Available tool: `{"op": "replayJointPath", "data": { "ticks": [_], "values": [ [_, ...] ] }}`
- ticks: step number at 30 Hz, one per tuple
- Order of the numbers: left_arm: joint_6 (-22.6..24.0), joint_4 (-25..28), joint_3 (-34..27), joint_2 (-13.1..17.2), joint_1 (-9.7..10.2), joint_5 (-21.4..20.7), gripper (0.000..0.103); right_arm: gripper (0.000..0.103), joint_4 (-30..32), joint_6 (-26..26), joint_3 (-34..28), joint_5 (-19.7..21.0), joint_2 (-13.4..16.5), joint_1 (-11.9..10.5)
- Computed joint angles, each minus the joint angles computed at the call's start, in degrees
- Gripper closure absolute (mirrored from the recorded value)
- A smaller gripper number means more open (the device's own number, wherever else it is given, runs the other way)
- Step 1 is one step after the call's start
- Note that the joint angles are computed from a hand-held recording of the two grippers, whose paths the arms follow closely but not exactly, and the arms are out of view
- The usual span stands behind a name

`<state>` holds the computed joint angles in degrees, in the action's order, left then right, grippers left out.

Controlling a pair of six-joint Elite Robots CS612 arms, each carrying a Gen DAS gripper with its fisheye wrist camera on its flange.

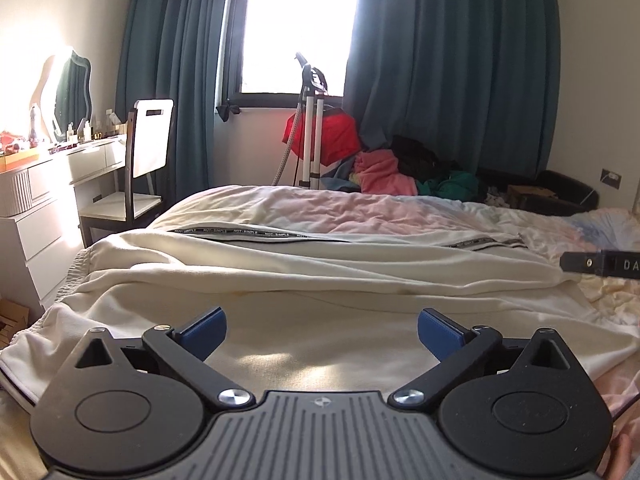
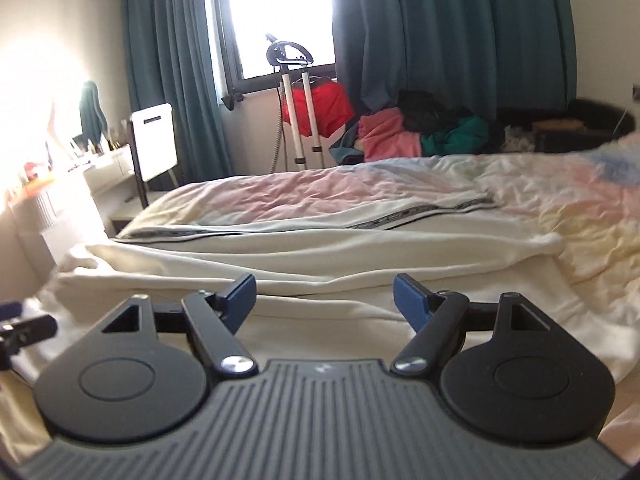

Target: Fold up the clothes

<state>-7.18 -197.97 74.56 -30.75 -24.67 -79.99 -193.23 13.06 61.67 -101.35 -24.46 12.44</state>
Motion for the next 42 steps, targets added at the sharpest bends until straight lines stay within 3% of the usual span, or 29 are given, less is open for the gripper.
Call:
{"op": "replayJointPath", "data": {
  "ticks": [4, 9, 12, 16, 20, 26, 30, 33, 36, 42],
  "values": [
    [-0.1, 2.4, -1.5, 1.0, 0.09, 0.0, 0.000, 0.026, -0.1, 4.0, -0.6, 2.4, 0.5, -0.7],
    [-0.3, 7.4, -3.2, 1.9, 0.21, 1.3, 0.000, 0.026, 0.0, 5.7, -0.5, 1.3, 0.6, -0.8],
    [-2.9, 9.6, -3.8, 1.9, 0.66, 1.8, 0.000, 0.026, 0.8, 7.0, -0.4, 1.4, 0.6, -1.0],
    [-9.0, 11.7, -3.3, 1.2, 1.64, 3.1, 0.000, 0.026, 2.2, 8.3, -0.1, 1.6, 0.3, -1.2],
    [-16.3, 15.2, -2.9, 0.5, 2.45, 9.4, 0.000, 0.026, 3.4, 8.9, 0.4, 1.2, 0.0, -1.3],
    [-26.9, 25.5, -3.3, -1.4, 4.46, 15.4, 0.000, 0.026, 4.0, 10.6, 1.0, 1.9, -0.3, -1.7],
    [-37.8, 32.0, -2.2, -3.5, 6.41, 13.4, 0.000, 0.026, 3.9, 12.1, 1.8, 3.4, -0.7, -2.1],
    [-44.3, 39.9, -2.0, -4.6, 6.79, 18.2, 0.000, 0.026, 4.9, 13.4, 2.1, 3.8, -1.0, -2.3],
    [-47.9, 46.8, -2.6, -5.2, 8.06, 17.2, 0.000, 0.026, 6.3, 13.5, 2.1, 3.2, -1.1, -2.3],
    [-54.8, 49.6, -3.5, -4.4, 11.07, 8.9, 0.000, 0.026, 7.3, 12.5, 1.8, 4.2, -1.0, -2.4]
  ]
}}
